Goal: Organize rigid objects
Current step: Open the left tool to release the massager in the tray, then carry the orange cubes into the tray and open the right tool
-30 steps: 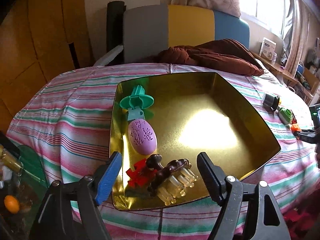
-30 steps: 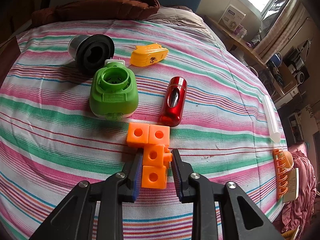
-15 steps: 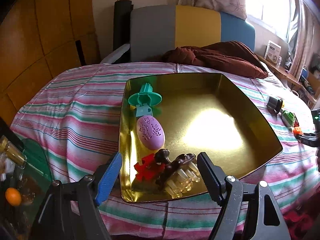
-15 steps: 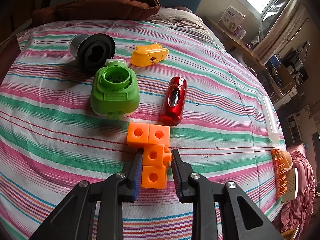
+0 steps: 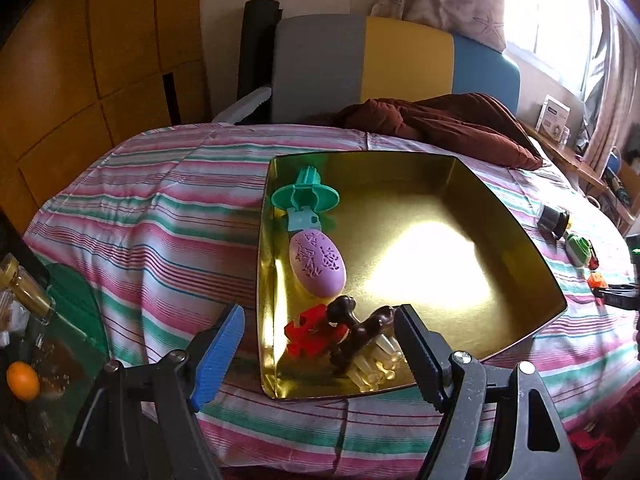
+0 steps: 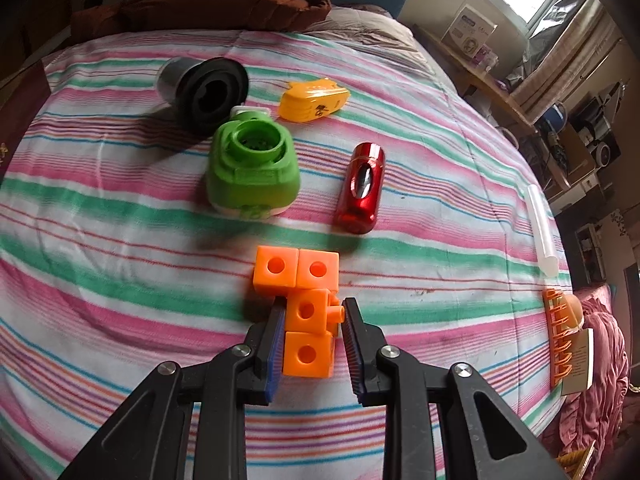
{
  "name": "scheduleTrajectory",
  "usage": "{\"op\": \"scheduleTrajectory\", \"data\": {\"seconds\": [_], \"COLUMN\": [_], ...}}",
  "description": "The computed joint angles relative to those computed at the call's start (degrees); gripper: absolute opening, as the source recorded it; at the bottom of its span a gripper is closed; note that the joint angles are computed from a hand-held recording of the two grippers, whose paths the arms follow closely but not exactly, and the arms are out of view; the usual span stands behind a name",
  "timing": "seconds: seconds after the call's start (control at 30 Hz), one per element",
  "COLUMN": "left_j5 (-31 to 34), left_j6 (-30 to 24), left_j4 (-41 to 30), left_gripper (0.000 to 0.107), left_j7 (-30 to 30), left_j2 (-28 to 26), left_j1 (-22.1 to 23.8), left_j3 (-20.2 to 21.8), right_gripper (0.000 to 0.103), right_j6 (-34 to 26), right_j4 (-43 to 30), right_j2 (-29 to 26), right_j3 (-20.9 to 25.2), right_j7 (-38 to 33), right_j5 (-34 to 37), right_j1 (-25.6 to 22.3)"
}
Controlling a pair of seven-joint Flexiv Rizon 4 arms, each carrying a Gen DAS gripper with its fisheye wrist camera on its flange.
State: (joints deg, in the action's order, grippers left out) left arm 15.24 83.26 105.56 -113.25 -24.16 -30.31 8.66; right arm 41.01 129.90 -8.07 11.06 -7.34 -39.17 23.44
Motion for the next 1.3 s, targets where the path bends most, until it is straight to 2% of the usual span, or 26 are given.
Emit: {"op": "scheduleTrajectory", "data": {"seconds": [0.13, 0.2, 0.43, 0.77, 1.0, 1.3], "left_j5": [1.56, 2.05, 2.80, 3.12, 3.54, 5.74], "left_j6": [0.13, 0.10, 0.32, 0.95, 1.05, 0.80], "left_j4": [-0.33, -0.37, 0.05, 0.77, 1.65, 3.05], "left_gripper": [0.078, 0.078, 0.078, 0.078, 0.078, 0.078], "left_j7": [-1.73, -2.32, -3.65, -4.86, -6.17, -10.15], "left_j2": [0.13, 0.24, 0.54, 0.89, 1.44, 2.86], "left_j1": [-1.22, -1.27, -0.70, -0.36, -0.13, 0.26], "left_j3": [1.83, 2.14, 2.23, 2.47, 3.22, 5.20], "right_gripper": [0.026, 0.026, 0.026, 0.026, 0.026, 0.026], "right_j6": [9.34, 12.06, 15.28, 17.60, 21.93, 25.46], "right_j4": [1.78, 1.89, -0.78, -8.40, -15.85, -26.87], "right_j2": [1.32, 1.16, -0.61, -2.73, -8.33, -18.17], "right_j3": [0.25, 0.22, 0.01, -1.22, -2.54, -3.92], "right_j7": [0.67, 1.55, 3.30, 4.95, 1.93, -6.59], "right_j5": [3.42, 3.13, -0.40, -10.68, -12.49, -4.98], "right_j1": [-1.42, -1.23, 1.14, 4.27, 6.81, 11.69]}}
